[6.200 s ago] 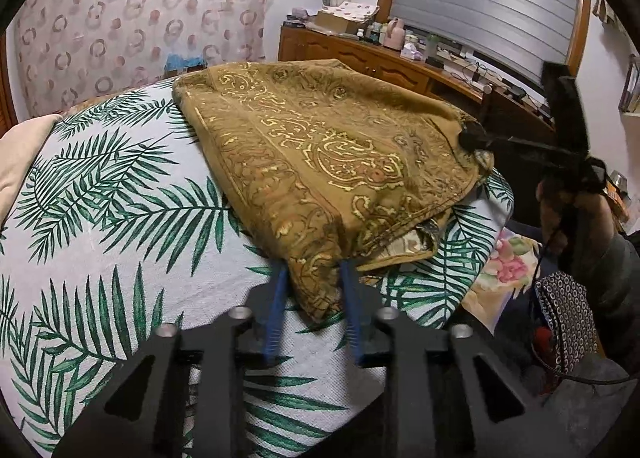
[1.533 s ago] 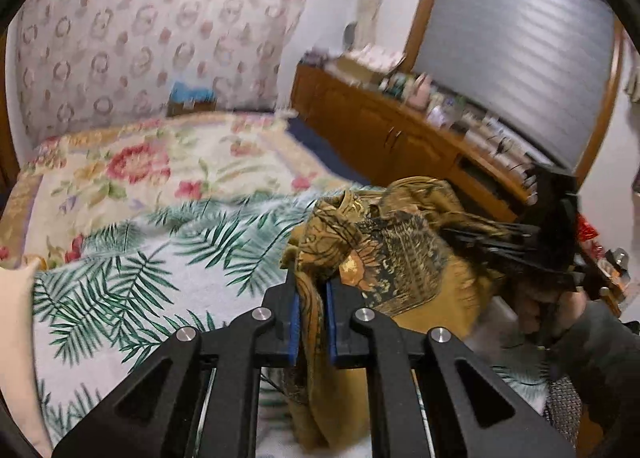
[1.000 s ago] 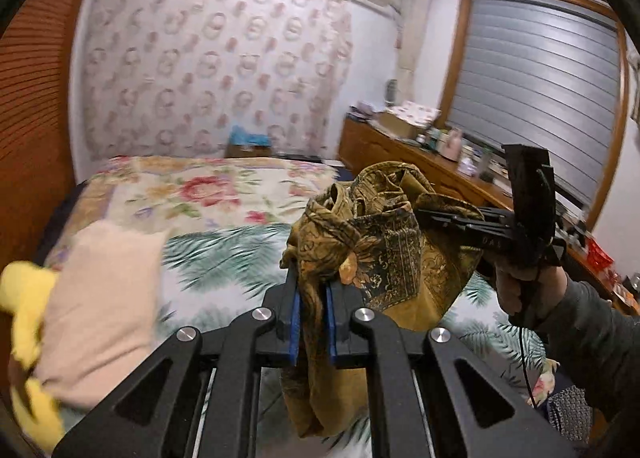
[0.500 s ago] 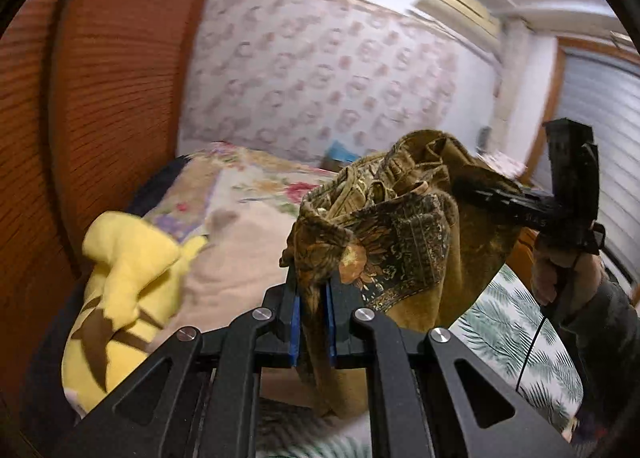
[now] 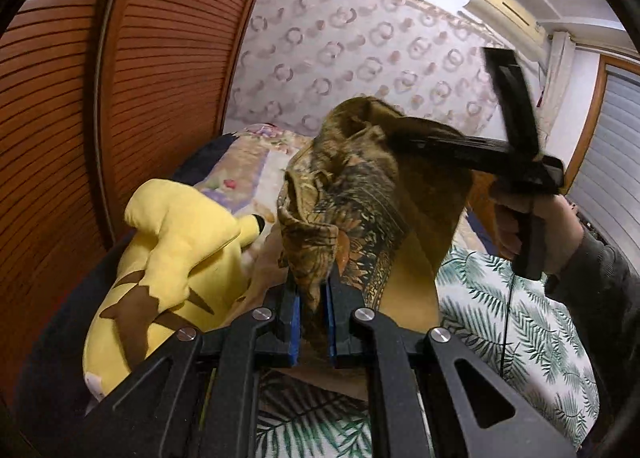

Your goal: Fold small clothes

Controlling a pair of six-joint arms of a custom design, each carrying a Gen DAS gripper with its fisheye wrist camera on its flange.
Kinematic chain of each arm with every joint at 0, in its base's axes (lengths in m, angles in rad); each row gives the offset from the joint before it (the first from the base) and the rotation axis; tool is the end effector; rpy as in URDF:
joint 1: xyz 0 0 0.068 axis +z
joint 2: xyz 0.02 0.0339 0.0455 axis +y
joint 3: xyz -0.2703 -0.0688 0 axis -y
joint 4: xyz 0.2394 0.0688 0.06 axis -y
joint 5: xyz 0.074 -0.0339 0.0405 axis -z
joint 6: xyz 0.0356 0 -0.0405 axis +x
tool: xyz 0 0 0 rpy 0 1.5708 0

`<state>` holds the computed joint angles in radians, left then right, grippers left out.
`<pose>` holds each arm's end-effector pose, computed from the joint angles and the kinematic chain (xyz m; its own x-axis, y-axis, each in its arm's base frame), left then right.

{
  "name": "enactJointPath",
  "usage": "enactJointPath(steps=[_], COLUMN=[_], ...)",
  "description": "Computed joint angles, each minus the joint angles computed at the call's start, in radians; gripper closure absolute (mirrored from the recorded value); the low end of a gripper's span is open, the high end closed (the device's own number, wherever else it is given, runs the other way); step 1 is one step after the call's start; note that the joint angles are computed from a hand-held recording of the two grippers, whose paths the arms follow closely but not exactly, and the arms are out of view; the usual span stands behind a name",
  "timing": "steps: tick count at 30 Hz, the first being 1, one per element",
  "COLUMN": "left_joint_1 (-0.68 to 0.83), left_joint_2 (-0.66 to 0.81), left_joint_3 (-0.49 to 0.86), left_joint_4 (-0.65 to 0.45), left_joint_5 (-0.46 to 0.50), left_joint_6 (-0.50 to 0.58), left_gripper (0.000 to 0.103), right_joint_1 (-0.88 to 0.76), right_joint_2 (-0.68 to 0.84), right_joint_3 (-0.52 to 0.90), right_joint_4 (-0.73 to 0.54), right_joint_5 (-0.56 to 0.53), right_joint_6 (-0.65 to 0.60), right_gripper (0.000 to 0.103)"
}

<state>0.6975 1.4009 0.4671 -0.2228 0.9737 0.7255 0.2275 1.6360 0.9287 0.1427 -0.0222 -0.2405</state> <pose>0.1743 0.1077 0.1371 -0.5953 -0.0121 -0.8034 0.3862 0.8725 -0.2994 0.3419 0.0800 0.2146 -0.4482 -0.3482 -0.8233 -0.3609 0.9131 -0.1897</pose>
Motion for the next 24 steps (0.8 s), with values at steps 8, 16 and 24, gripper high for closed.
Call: enactJointPath(steps=[8, 16, 24], left_joint_1=[0.034, 0.048, -0.233], left_joint_2=[0.001, -0.243, -0.139], left_joint_3=[-0.036, -0.105, -0.132], left_joint_4=[0.076, 0.105, 0.217], left_joint_5=[-0.059, -0.022, -0.268], left_joint_6=[-0.009, -0.042, -0.114], left_gripper=[0.083, 0.028, 0.027], right_joint_1=[-0.062, -0.105, -0.135], right_joint_2=[0.132, -0.060, 0.016], right_joint_3=[0.139, -0.024, -0.050], right_joint_4=[-0.042, 0.009, -0.040], right_joint_5=[-0.001, -0.053, -0.176], right_joint_6=[0.068, 0.007, 0.010], right_gripper=[0.058, 0.048, 0.048])
